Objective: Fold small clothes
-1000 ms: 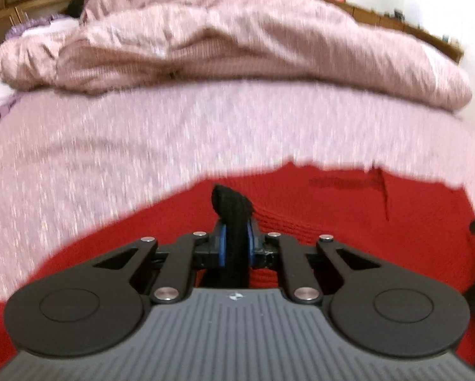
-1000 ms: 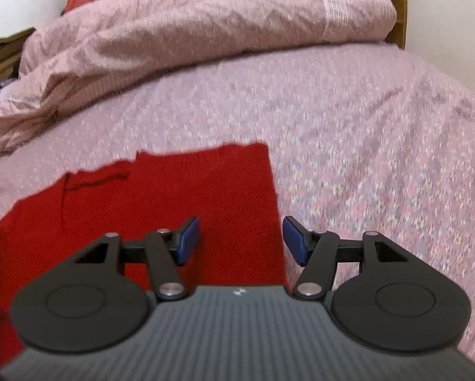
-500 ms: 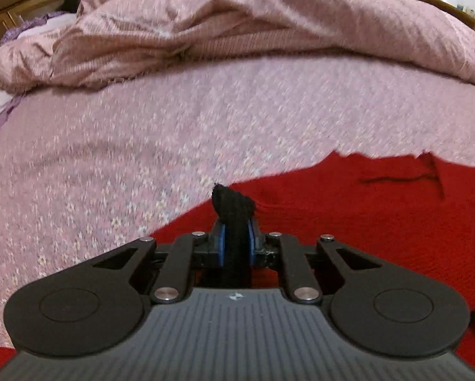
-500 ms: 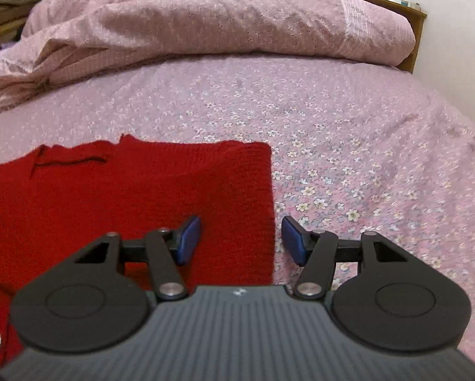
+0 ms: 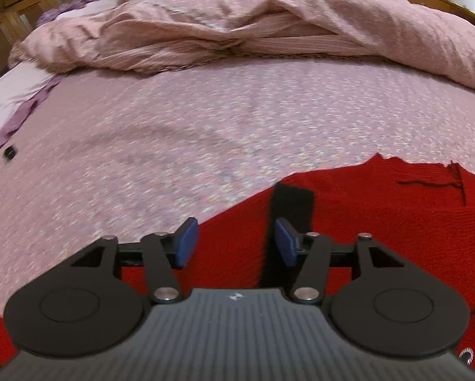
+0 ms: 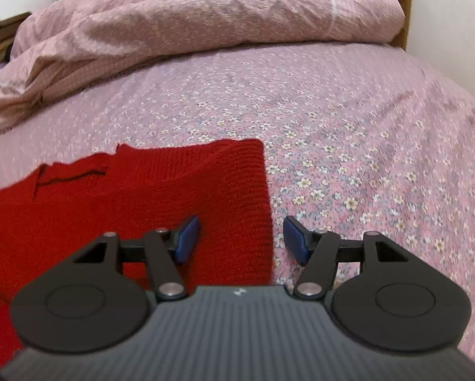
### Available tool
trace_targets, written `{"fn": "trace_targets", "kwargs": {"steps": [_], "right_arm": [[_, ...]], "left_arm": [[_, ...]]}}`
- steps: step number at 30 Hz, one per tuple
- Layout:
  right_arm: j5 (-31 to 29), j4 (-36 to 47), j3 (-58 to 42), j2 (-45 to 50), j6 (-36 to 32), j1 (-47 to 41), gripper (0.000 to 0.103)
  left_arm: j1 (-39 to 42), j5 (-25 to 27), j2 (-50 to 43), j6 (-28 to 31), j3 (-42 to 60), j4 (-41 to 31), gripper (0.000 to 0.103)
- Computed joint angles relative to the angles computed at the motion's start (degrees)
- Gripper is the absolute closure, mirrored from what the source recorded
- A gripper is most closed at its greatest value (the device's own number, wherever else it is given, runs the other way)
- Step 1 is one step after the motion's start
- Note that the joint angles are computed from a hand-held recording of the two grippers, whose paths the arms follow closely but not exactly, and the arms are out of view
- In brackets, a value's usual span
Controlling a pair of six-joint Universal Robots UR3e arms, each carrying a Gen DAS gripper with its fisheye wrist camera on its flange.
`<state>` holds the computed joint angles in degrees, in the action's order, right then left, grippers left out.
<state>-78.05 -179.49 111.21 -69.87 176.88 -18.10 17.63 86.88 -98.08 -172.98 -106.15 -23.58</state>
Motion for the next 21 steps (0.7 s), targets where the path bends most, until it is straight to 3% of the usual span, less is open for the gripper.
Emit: {"fn": "trace_targets", "kwargs": {"steps": [5,16,21], "right_arm": [[0.25,1.92,3.09,-5.54,1.8,-0.5,0.042],[11.65,9.77,14.1,-24.29,0.49,-6.79,0.042],[15.15,14.79,17.92,-31.59,-0.05,-8.82,0.041]], "left_arm": [[4.62,-1.52,8.08,-0.09,-5.78,-3.65,0.037],[20.36,-8.58,28.52,0.29,-13.99,-19.8,0.035],[29.72,-11.65,37.41,2.99,-17.62,-27.38,0.027]]}}
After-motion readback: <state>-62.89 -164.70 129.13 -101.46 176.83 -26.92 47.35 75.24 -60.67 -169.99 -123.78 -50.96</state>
